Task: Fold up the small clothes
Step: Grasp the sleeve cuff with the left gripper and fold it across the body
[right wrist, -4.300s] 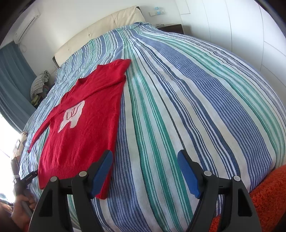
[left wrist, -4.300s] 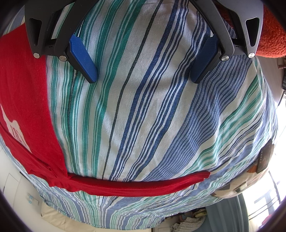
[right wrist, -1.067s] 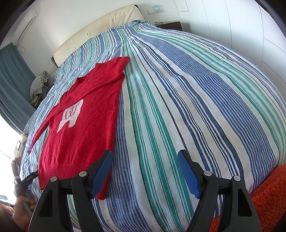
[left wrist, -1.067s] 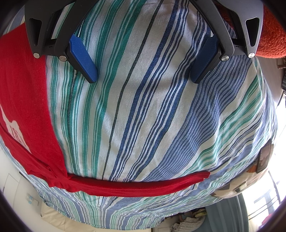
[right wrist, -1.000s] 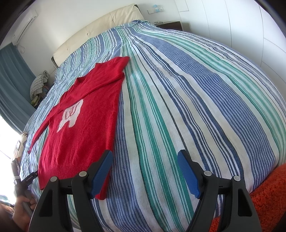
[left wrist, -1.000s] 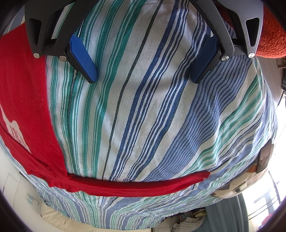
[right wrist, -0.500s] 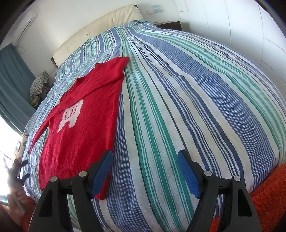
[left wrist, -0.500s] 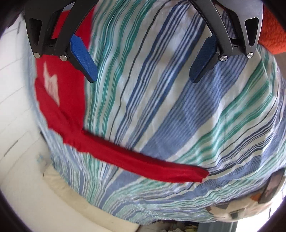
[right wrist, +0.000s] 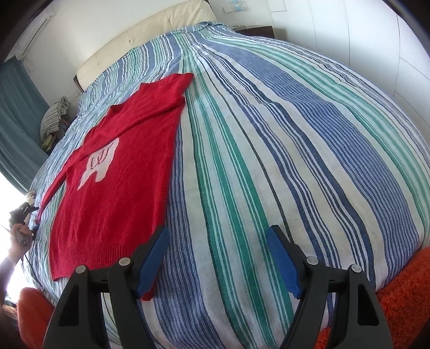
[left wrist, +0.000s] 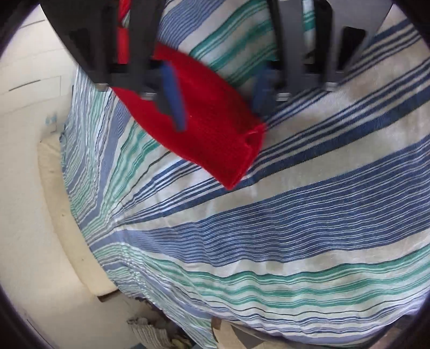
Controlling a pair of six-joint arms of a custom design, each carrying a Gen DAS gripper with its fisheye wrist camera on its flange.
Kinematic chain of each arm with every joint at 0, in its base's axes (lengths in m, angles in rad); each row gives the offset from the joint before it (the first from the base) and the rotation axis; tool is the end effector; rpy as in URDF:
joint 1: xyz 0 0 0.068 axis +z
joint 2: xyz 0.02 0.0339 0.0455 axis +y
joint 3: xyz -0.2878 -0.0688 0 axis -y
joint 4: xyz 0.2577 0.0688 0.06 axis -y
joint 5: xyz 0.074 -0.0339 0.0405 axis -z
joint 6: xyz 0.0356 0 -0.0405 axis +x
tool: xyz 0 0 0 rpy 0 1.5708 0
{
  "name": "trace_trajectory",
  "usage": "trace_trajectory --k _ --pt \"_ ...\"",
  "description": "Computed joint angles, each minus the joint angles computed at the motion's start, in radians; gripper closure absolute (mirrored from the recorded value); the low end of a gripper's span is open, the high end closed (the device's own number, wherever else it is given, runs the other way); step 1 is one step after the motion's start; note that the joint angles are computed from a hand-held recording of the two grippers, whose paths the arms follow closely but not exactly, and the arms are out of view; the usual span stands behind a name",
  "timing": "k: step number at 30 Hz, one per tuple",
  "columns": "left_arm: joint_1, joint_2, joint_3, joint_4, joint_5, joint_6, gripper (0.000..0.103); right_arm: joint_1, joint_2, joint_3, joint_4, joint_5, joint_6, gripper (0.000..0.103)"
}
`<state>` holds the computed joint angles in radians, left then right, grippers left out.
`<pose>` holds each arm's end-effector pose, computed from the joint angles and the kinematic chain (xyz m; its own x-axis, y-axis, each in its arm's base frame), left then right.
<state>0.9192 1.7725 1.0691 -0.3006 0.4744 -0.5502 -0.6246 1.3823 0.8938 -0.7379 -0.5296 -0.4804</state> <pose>0.2372 0.2841 0.1854 -0.1441 -0.9558 -0.2562 -0.7436 0.2754 -0.6092 0.2191 -0.1358 0.2297 -0.8464 0.1185 -0.5192 -0.0280 0.9637 0.2657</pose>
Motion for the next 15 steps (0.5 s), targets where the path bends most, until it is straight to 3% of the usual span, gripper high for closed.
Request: trace_trajectory --k 1,4,7,11,15 --pt "-0.001 -0.001 0.009 -0.017 -0.011 0.010 0.100 0.005 0.000 -0.001 0.003 0.003 0.001 0.028" --pt "-0.051 -0.105 0.004 -0.037 -0.103 0.072 0.100 0.013 0.002 -0.002 0.004 -0.006 0.000 0.028" --pt "-0.192 -0.189 0.110 -0.139 -0.213 0.172 0.100 0.014 0.008 0.000 -0.011 -0.026 -0.014 0.028" --pt "-0.506 -0.204 0.346 -0.230 -0.329 0.243 0.100 0.000 0.026 0.020 -0.044 -0.063 -0.033 0.028" --pt "-0.864 -0.088 0.613 -0.281 -0.437 0.290 0.100 -0.036 0.053 0.051 -0.077 -0.107 -0.024 0.028"
